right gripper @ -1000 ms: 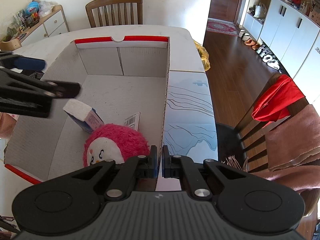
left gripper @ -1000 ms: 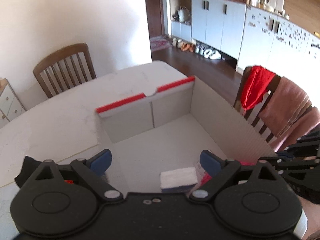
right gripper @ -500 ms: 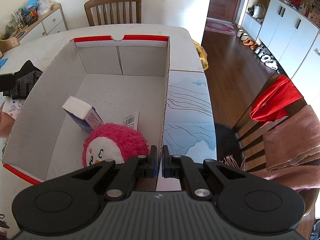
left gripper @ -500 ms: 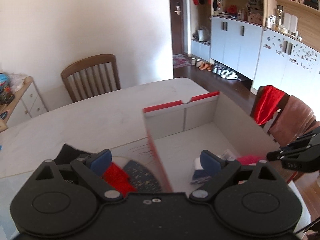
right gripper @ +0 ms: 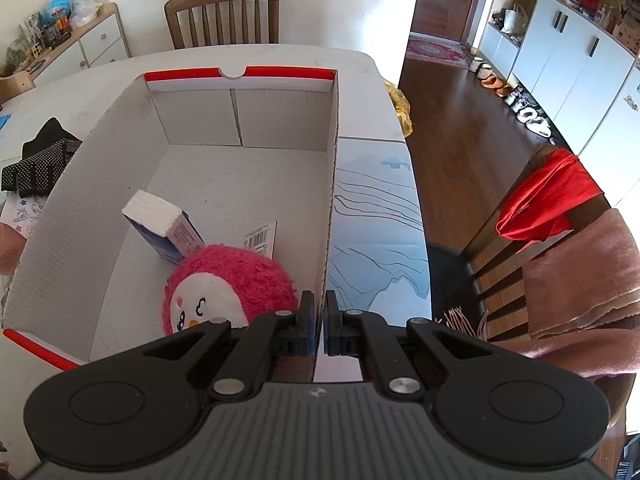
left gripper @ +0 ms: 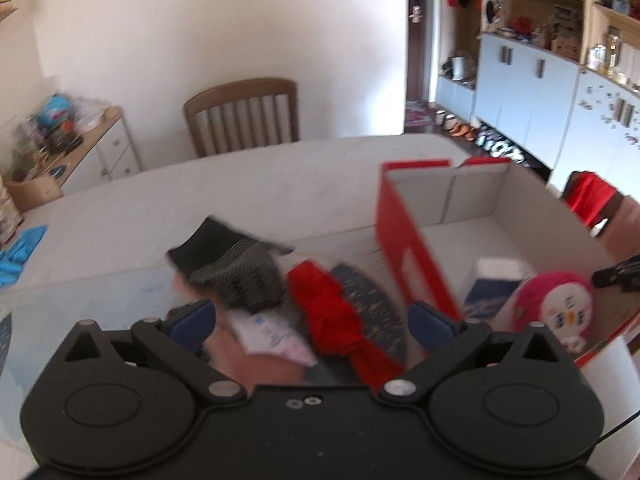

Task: Organize objects
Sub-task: 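Move the left gripper back to the red scarf on the clothes pile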

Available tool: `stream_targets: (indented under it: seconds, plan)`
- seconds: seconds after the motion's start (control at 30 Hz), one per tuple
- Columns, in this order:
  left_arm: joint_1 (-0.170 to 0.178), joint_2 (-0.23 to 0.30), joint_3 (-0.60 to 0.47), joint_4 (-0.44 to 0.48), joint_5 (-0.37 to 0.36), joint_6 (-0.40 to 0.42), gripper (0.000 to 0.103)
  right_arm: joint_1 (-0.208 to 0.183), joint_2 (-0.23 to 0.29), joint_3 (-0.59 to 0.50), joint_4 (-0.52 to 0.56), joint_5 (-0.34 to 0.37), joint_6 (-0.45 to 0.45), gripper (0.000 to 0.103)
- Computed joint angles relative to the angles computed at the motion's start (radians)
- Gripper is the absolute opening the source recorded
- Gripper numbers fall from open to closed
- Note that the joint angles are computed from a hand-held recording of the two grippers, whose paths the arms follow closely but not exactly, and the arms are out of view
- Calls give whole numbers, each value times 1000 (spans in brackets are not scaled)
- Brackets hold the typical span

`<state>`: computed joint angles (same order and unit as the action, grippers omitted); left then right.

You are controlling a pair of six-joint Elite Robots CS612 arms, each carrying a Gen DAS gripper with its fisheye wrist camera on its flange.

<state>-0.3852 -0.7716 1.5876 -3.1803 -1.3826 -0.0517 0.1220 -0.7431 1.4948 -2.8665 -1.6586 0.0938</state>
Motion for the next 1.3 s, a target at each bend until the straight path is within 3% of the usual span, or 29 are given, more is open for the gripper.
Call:
stream_targets:
  seconds: [0.27, 0.57, 0.7, 0.9, 1.3]
  plan:
    - [18, 7, 18, 55, 66, -75, 102, 1, -1, 0, 3, -2, 1, 3]
    - [12, 10, 19, 35, 16, -68, 101, 1, -2, 6, 3, -2, 3, 3]
    - [3, 13, 16, 26, -27, -51, 93, 2, -2, 8, -1, -6, 0, 3]
    - [-4, 32, -24, 110, -78, -69, 78, 2, -2, 10, -2, -7, -3, 3]
    - [-7, 96, -132, 297, -72, -95, 61, 2, -1, 7, -1, -9, -17, 3]
